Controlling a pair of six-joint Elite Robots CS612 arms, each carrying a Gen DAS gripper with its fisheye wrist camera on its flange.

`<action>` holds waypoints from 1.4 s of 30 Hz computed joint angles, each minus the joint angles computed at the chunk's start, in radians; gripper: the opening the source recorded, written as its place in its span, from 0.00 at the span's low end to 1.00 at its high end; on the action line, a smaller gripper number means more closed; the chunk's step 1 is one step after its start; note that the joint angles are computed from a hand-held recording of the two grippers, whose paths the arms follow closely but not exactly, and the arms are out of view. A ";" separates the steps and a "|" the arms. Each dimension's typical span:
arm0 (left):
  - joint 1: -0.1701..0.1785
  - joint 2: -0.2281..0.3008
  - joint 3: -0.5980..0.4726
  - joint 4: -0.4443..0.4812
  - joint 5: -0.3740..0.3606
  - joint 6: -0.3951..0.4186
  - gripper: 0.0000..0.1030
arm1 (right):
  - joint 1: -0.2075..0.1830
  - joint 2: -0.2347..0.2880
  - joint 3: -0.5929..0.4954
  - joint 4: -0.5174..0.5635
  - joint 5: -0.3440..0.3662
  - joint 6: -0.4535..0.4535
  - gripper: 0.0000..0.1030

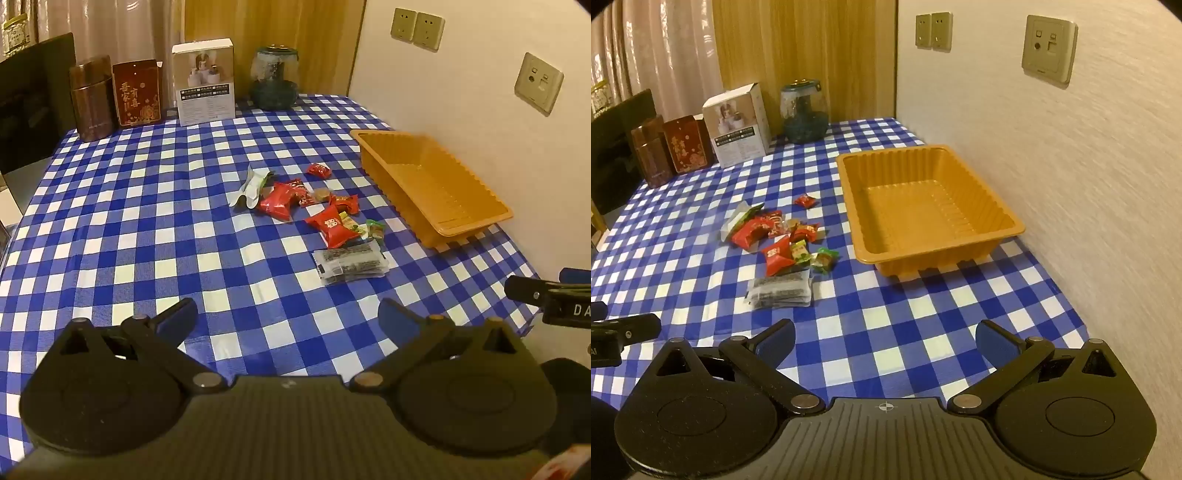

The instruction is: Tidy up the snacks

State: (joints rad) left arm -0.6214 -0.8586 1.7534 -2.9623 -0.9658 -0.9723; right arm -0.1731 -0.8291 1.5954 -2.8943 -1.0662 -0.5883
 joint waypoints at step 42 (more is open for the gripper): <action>-0.002 0.005 -0.011 0.028 -0.008 0.008 1.00 | 0.000 0.003 -0.006 -0.008 -0.011 -0.004 1.00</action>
